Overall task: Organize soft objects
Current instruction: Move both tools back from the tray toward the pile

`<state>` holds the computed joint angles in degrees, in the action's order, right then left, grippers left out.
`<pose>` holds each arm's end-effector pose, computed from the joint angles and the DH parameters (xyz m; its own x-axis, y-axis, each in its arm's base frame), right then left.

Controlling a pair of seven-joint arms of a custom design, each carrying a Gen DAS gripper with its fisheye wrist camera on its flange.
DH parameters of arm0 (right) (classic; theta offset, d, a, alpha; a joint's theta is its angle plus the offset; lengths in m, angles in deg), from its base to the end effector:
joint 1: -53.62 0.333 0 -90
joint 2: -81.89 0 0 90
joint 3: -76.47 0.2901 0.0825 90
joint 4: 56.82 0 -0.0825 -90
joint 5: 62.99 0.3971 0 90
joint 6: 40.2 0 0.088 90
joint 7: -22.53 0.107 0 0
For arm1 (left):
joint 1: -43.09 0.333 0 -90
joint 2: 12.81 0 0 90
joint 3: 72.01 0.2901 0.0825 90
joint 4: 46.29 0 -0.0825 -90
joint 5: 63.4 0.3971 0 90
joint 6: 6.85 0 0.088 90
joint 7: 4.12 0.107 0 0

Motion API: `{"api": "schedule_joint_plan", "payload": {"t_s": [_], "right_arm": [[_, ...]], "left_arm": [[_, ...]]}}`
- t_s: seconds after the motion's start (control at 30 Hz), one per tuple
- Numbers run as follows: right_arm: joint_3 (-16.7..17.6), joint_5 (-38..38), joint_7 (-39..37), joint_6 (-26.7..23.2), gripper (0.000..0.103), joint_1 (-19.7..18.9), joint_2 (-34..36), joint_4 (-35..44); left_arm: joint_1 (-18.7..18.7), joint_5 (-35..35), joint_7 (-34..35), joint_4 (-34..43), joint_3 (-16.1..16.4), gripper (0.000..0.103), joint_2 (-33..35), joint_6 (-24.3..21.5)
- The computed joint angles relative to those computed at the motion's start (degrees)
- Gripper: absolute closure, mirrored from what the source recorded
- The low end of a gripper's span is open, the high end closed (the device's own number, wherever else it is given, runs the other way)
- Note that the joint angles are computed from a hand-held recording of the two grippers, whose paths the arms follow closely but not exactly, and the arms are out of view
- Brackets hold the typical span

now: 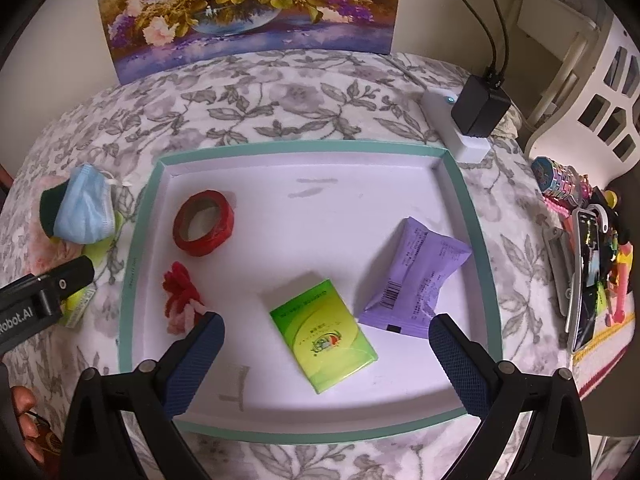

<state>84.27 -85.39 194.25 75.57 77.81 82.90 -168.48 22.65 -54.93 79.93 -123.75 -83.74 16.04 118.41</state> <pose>0.5048 0.2889 0.4467 -0.6521 -0.7577 0.0262 -0.7161 0.6043 -0.3493 0.6391 -0.3607 0.4481 -0.4608 -0.8874 -0.0092 -0.8343 0.4367 -0.3366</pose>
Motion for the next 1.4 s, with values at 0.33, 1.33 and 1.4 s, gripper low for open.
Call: {"api": "schedule_joint_plan", "payload": {"t_s": [0.33, 1.33, 1.4], "right_arm": [[-0.2, 0.6, -0.4, 3.5, 0.0, 0.9, 3.1, 3.4], [-4.9, -1.3, -4.8, 9.6, 0.0, 9.1, 26.2, 33.4], [-5.4, -0.4, -5.9, 9.4, 0.0, 9.6, 28.0, 35.8]], "left_arm": [[1.6, 2.7, -0.5, 2.3, 1.9, 0.006, 0.2, 1.1], [10.6, -3.1, -2.2, 13.3, 3.9, 0.006, 6.3, -4.0], [10.8, -3.8, -2.4, 14.1, 3.7, 0.006, 6.9, -5.1]]}}
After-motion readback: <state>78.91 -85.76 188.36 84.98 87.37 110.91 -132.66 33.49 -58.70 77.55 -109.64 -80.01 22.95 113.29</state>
